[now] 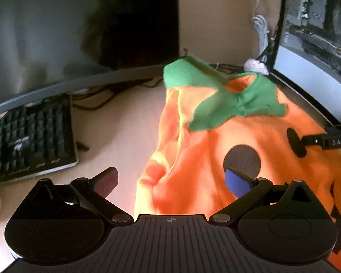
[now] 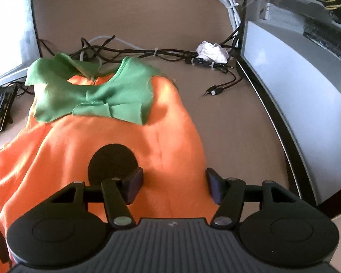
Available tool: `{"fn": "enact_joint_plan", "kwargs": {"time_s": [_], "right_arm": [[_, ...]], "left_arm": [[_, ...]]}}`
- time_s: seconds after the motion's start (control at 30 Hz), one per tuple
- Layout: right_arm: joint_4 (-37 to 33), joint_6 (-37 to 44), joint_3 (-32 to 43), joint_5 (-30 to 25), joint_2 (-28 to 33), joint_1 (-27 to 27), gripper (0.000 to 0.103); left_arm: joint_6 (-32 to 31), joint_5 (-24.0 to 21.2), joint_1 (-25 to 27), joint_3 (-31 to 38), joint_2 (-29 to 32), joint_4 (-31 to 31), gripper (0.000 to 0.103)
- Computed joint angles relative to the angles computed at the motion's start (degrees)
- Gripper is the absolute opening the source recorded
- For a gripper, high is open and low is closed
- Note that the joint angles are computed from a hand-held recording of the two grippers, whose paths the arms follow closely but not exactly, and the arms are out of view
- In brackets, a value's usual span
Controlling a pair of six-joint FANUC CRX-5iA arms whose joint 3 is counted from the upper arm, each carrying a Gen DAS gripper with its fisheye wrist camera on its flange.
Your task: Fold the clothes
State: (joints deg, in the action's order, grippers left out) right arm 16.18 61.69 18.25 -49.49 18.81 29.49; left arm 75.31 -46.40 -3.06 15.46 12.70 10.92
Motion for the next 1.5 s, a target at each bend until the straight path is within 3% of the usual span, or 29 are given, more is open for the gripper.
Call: {"fn": "enact_joint_plan", "kwargs": {"time_s": [0.03, 0.07, 0.17, 0.23, 0.33, 0.4, 0.5, 0.6, 0.7, 0.77, 0.8, 0.87, 0.93, 0.97, 1.0, 1.03, 1.1, 1.13, 1.23, 1.27, 1.37, 1.5], "right_arm": [[0.0, 0.2, -0.1, 0.1, -0.1, 0.0, 0.059], [0.0, 0.5, -0.3, 0.1, -0.3, 0.0, 0.058], [0.0, 1.1, -0.5, 0.1, -0.5, -0.1, 0.052], [-0.4, 1.6, -0.6, 0.4, -0.6, -0.2, 0.038], [-1.1, 3.3, -0.4, 0.7, -0.8, -0.2, 0.023], [-1.4, 5.3, 0.4, 0.8, -0.9, 0.0, 0.018], [-0.9, 7.9, 0.9, 2.2, -1.6, 0.9, 0.016], [-2.0, 11.4, 1.3, 4.5, -2.8, 2.4, 0.016], [-7.5, 16.7, 3.4, 3.7, -2.1, 3.5, 0.019], [-8.5, 17.7, 3.2, 3.2, -1.2, 4.4, 0.025], [-7.7, 17.3, 2.7, 2.9, -0.7, 5.0, 0.030], [-5.7, 16.4, 1.5, 2.9, -0.2, 6.0, 0.040], [-4.0, 16.2, -0.2, 3.9, -0.7, 6.6, 0.057], [-4.3, 17.0, -0.4, 3.8, -0.8, 6.6, 0.060], [-4.4, 17.5, -0.4, 3.6, -0.8, 6.5, 0.063], [-4.4, 17.6, -0.4, 3.2, -0.7, 6.4, 0.063], [-4.0, 17.0, -0.4, 2.4, -0.7, 6.2, 0.063], [-3.8, 16.2, -0.8, 2.4, -1.0, 6.0, 0.063], [-2.6, 14.0, -2.2, 3.0, -2.4, 5.6, 0.063], [-2.0, 13.3, -2.8, 3.4, -2.9, 5.5, 0.062], [0.6, 10.1, -4.5, 3.9, -4.2, 5.4, 0.062], [7.9, 1.7, -8.9, 5.4, -6.8, 6.4, 0.062]], "left_arm": [[-2.1, -0.1, 0.1, 0.0, 0.4, 1.3, 0.090], [-4.3, -0.6, 0.2, 0.1, 0.7, 2.6, 0.078], [-5.9, -3.4, 0.2, 2.2, 2.8, 1.9, 0.075], [-3.6, -5.1, 0.1, 3.9, 4.0, -0.1, 0.072], [-2.3, -6.8, -0.3, 6.1, 5.3, -2.3, 0.041], [-2.5, -8.7, -1.2, 8.3, 6.2, -4.9, 0.015], [-2.8, -9.0, -1.9, 9.1, 5.5, -6.8, 0.007], [-2.5, -7.9, -1.8, 8.3, 2.9, -8.7, 0.007], [1.0, -8.3, -2.2, 8.8, 1.1, -17.1, 0.007], [6.3, -12.6, -2.6, 11.9, 2.3, -23.3, 0.007], [8.8, -14.0, -2.0, 12.4, 2.3, -23.0, 0.007], [9.9, -13.2, 1.2, 10.2, 0.7, -15.1, 0.011], [5.4, -9.4, 4.1, 4.7, -1.6, -2.3, 0.028], [2.5, -8.4, 4.4, 2.8, -2.0, 2.6, 0.046], [-0.6, -7.6, 4.7, 0.8, -2.3, 7.5, 0.054], [-4.9, -6.5, 5.0, -1.9, -2.7, 13.6, 0.055], [-6.5, -7.4, 3.9, -2.0, -1.8, 16.9, 0.056], [-4.9, -7.8, 2.8, -0.8, -0.8, 14.1, 0.056], [5.9, -6.7, -1.2, 3.2, -0.4, -3.7, 0.056], [6.8, -6.7, -1.4, 3.7, -0.4, -5.8, 0.056], [6.1, -8.3, -0.9, 5.5, 0.4, -8.1, 0.056], [0.6, -8.8, -1.2, 7.7, 3.2, -7.5, 0.055]]}}
